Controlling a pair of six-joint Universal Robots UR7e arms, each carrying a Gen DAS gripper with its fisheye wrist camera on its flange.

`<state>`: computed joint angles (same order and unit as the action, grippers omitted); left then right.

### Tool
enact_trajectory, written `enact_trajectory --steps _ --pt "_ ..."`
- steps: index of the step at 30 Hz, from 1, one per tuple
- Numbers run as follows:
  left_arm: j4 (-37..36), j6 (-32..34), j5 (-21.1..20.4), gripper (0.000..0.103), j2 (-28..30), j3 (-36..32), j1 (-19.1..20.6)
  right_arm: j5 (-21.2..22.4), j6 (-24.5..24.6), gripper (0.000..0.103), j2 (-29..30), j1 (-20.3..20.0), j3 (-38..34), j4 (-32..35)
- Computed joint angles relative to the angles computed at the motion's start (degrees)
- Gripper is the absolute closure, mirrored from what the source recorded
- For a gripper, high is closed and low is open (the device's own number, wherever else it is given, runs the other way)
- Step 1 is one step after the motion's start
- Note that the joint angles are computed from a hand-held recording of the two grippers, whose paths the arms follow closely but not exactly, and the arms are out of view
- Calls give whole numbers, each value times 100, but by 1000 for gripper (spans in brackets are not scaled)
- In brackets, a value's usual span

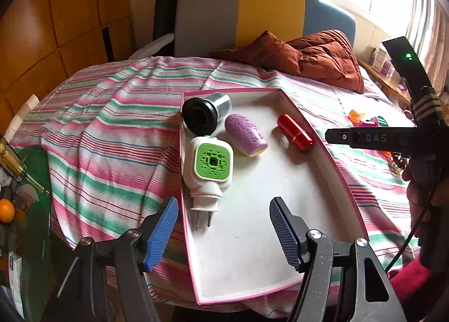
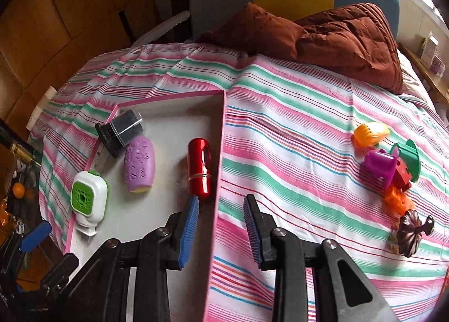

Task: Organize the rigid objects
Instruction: 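Move both tools away from the tray toward the remaining toys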

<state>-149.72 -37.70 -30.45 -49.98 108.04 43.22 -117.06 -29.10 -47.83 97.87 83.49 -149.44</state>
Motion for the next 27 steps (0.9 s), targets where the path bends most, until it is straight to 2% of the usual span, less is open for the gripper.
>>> enact_trajectory --steps 14,27 --pt "33 345 -132 34 243 -290 -59 -125 103 70 -652 -377 168 -617" --pt "-124 1320 -437 29 904 -1205 -83 -449 1642 68 -870 -1302 -488 -1098"
